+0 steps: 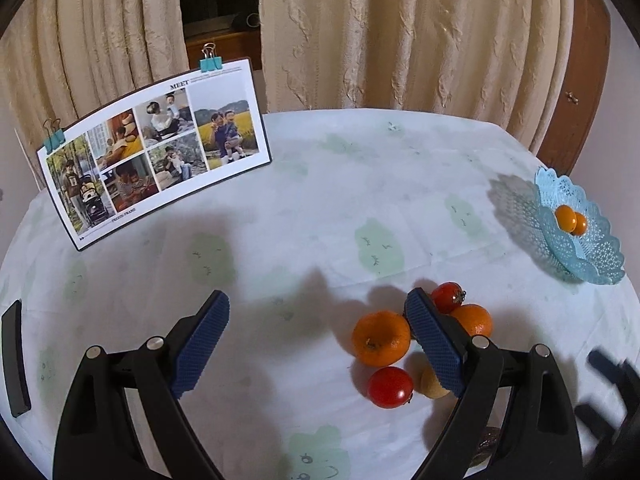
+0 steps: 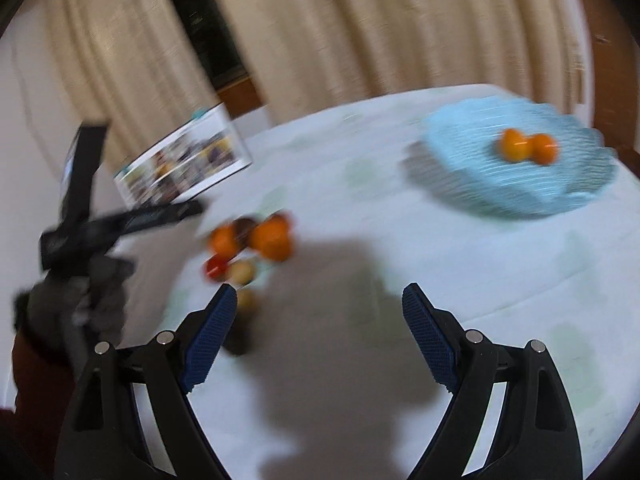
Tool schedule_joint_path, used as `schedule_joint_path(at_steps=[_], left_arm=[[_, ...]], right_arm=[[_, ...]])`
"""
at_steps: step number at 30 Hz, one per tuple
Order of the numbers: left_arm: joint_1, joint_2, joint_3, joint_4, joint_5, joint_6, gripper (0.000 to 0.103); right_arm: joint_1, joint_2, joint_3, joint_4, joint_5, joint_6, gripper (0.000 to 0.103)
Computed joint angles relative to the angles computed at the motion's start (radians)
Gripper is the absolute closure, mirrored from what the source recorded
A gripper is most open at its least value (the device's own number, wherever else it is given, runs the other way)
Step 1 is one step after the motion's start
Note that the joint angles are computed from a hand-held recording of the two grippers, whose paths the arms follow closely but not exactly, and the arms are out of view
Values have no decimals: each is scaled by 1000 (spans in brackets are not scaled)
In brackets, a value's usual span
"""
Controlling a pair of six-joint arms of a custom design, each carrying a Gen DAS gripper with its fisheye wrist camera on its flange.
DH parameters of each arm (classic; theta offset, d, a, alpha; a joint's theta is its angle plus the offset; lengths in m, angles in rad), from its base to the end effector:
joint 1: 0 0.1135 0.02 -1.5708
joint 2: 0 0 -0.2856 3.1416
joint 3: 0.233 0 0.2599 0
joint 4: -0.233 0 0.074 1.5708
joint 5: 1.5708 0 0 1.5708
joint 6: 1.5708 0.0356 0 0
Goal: Organize fruits
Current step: 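Move both grippers back toward the fruit pile, then grasp the dark brown fruit with the right gripper while the left gripper grasps an orange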
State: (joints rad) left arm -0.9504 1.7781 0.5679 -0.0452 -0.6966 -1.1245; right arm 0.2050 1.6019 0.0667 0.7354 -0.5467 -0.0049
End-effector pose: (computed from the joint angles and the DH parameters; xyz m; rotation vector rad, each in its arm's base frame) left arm 0.1672 -0.1947 0.0812 -0.3448 2.3660 0.1138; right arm 0.1633 0.0528 0.0735 -0.5072 2.2871 0.7437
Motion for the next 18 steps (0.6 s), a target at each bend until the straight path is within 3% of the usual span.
schedule_joint_path(at_steps=[10, 18], left_arm=[[-10, -56, -42, -16, -14, -43, 13], [-14, -68, -57, -8, -10, -51, 13]], right_arm=[[387, 94, 41, 10, 196, 126, 18], [427, 174, 135, -68, 230, 138, 47]])
